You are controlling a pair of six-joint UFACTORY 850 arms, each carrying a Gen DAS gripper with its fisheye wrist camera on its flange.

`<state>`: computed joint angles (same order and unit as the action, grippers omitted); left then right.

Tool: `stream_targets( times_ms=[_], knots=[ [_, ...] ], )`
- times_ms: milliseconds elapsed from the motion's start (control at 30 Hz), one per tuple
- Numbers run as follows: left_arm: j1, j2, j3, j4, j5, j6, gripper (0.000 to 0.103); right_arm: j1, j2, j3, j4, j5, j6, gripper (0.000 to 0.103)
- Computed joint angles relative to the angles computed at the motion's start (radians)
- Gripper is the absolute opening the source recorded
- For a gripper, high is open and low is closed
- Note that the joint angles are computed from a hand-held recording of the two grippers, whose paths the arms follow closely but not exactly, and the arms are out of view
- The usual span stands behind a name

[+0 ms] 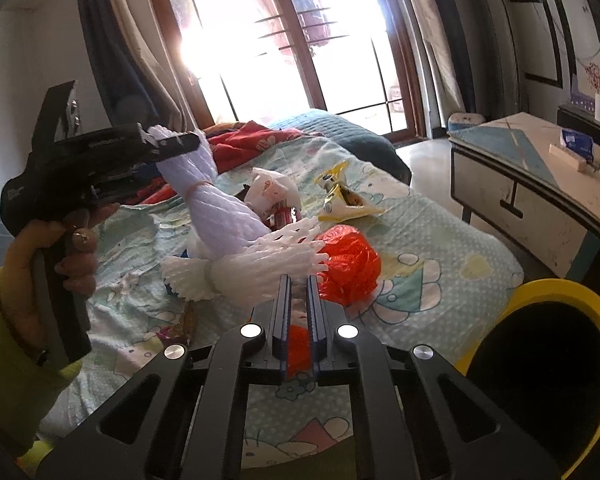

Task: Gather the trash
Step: 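Carry both foam nets over the yellow-rimmed trash bin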

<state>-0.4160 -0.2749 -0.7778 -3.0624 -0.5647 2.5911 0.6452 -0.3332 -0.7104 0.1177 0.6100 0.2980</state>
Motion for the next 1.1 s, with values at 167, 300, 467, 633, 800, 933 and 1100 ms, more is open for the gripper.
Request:
stream_targets(
  times_ms=[167,300,467,633,800,933,1100],
  knots=[
    [0.002,0.040,0.025,-0.026,-0.026,0.018,0.021,0.000,0.055,0.041,0.042,0.019,-0.035,0.007],
    [-0.006,0.074,0.051,-0.043,-0.055,0.025,0.021,-0.007,0.112,0.084,0.081,0.052,-0.053,0.007],
    [-0.021,0.106,0.070,-0.051,-0.080,0.034,0.021,-0.012,0.182,0.132,0.177,0.092,-0.133,0.007],
    [-0.040,0.115,0.072,-0.053,-0.093,0.041,0.021,-0.034,0.233,0.168,0.269,0.106,-0.204,0.007],
    [-0.071,0.110,0.068,-0.058,-0.101,0.070,0.021,-0.063,0.270,0.205,0.334,0.126,-0.242,0.007],
    [-0.106,0.093,0.057,-0.068,-0.103,0.094,0.021,-0.073,0.297,0.235,0.398,0.143,-0.275,0.007],
    [-0.149,0.056,0.032,-0.060,-0.104,0.104,0.020,-0.094,0.325,0.271,0.459,0.160,-0.305,0.007]
  ],
)
